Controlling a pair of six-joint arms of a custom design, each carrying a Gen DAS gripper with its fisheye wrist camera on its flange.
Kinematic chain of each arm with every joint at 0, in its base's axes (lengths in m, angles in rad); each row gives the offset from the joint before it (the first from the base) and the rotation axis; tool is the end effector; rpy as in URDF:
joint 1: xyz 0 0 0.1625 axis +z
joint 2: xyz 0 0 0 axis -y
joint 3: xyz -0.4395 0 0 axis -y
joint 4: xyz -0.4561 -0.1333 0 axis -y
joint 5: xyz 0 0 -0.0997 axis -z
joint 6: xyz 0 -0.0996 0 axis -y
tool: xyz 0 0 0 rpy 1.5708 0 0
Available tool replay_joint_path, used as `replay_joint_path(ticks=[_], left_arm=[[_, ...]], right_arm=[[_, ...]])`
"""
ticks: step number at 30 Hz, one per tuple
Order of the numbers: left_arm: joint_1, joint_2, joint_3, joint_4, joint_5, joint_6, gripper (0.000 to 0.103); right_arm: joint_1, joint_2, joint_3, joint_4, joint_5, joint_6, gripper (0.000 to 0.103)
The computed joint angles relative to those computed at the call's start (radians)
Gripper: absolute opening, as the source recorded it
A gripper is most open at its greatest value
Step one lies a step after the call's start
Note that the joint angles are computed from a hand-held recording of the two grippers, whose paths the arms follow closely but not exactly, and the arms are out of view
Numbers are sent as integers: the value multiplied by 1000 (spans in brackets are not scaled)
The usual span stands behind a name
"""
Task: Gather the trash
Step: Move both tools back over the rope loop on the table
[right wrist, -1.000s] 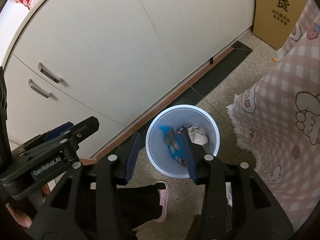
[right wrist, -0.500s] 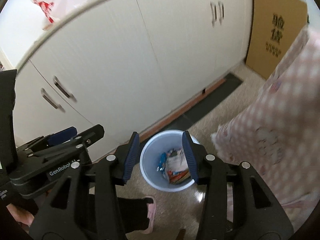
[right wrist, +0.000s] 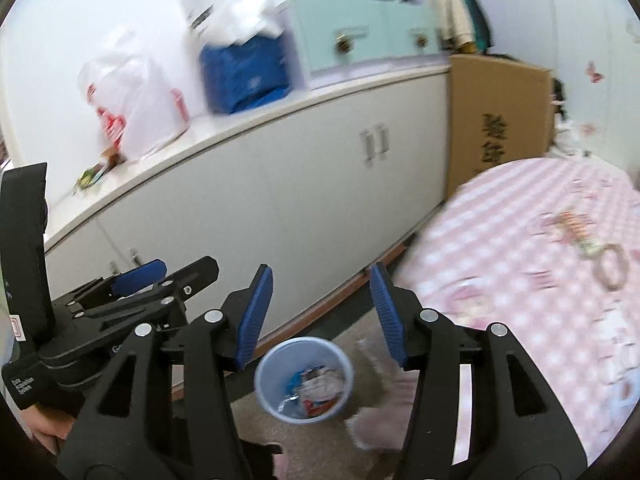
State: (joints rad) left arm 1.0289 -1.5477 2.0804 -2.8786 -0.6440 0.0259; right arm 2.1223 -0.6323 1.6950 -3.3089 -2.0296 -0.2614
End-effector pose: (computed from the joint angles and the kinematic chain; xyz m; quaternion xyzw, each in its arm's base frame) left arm -0.0838 -0.5520 0.3973 0.0698 0.8424 -0.4325 0.3139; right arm 0.4480 -0.5581 0.0164 0.2940 -0.8737 0.3503 0.1657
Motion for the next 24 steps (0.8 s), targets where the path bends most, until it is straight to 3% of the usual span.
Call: replay_joint_path(ticks=[8,12,18,24], left_arm=[[-72,166,-72,53,-81,22,72],[-82,263,-130,100,-121,29,72],[-85,374,-211,143,-136,42,72],[-78,453,-281,151,-161,57,73]], right_arm=[[-84,-156,112,-38,-130,-32,52],[-154,-210,123,27,-194,21,65],[-227,-217,91,151,-227,73,72],[-252,-197,40,191,-244,38,73]])
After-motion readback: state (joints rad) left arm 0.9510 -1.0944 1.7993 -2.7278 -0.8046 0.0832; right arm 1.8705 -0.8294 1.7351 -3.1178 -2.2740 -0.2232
